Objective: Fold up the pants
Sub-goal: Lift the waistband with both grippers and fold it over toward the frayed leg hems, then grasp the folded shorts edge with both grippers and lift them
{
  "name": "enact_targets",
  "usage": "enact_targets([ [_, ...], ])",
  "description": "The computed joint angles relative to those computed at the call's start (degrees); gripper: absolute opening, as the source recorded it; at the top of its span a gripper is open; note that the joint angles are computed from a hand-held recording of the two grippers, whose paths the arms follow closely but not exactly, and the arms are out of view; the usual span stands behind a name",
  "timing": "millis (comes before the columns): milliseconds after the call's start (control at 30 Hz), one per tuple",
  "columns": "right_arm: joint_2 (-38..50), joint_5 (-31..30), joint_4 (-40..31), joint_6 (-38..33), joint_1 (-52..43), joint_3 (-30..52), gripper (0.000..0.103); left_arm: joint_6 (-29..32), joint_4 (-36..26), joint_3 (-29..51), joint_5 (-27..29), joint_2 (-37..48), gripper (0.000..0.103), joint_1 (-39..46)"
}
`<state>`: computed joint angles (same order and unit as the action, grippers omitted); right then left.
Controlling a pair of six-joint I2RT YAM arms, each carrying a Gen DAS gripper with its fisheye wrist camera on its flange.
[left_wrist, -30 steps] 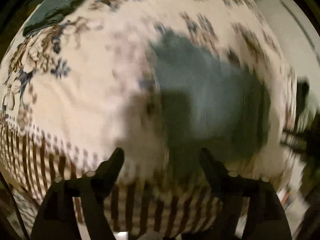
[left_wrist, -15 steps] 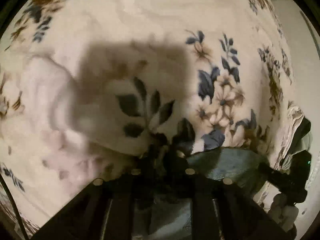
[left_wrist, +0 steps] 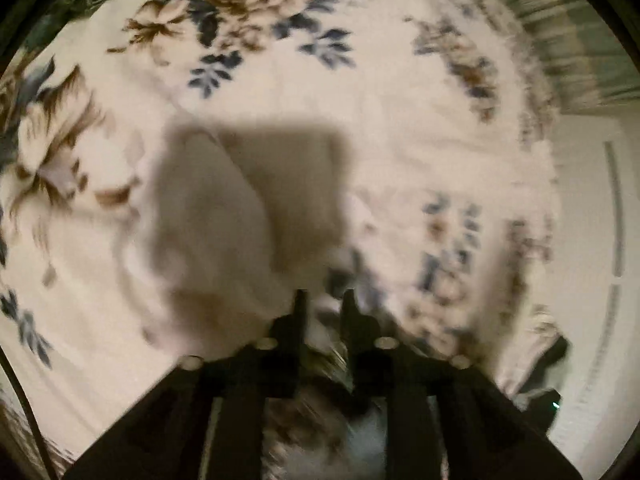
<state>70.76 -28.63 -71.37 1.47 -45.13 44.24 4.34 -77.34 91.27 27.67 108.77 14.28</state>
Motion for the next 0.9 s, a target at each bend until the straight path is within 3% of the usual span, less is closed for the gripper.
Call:
enact_targets([
  [100,-1.1,0.7,-3.0,-3.4,0.6,2.5,0.064,3.4,-4.1,-0.6,2.2,-0.5,0.053,-0.6],
  [167,-0.6,1.1,-3.8,-3.6,3.0,3.1,0.065,5.9,-6.3,-1.0,2.7,1.2,0.054,-2.4],
  [267,1.0,2.9,-2.0,-2.7,6.9,2.0,0.064,4.2,-2.9,-2.7,-1.3,1.9,0.054,-7.8],
  [300,1.0,3.7,-0.7,-2.1,8.6,1.6,0.06,3.4,-0.6,-3.3,-3.9,1.2,0.051,-9.7],
  [333,0.4,5.4,0.4,-1.6,9.4,1.4,0.043,3.0,2.3,-3.8,-7.5,0.4,0.047,-11.4],
  [467,-0.2,9.0,4.2,-1.2,10.4,0.8,0.035,6.2,13.2,-6.2,-23.2,-0.7,0.046,-18.2],
  [500,0.0,9.9,5.0,-1.0,11.5,0.6,0.035,6.9,14.3,-6.0,-24.7,0.3,0.046,-18.7],
  [600,0.9,11.2,6.0,-0.9,12.9,0.4,0.036,7.1,11.7,-2.5,-21.7,3.0,0.046,-16.3],
  [700,3.9,8.4,1.5,-4.2,7.9,3.3,0.05,7.7,9.1,-2.5,-16.7,-0.4,0.046,-12.3],
  [833,1.2,4.9,-5.3,-14.2,-1.3,4.9,0.089,8.4,4.8,-7.4,-7.6,-7.4,0.048,-3.5],
  [867,1.3,4.0,-6.8,-17.4,-4.1,4.7,0.09,9.3,4.0,-9.7,-6.2,-9.3,0.049,-1.4],
  [900,1.5,3.2,-7.6,-19.6,-5.9,4.1,0.09,9.9,4.2,-12.4,-5.9,-11.3,0.058,-0.6],
])
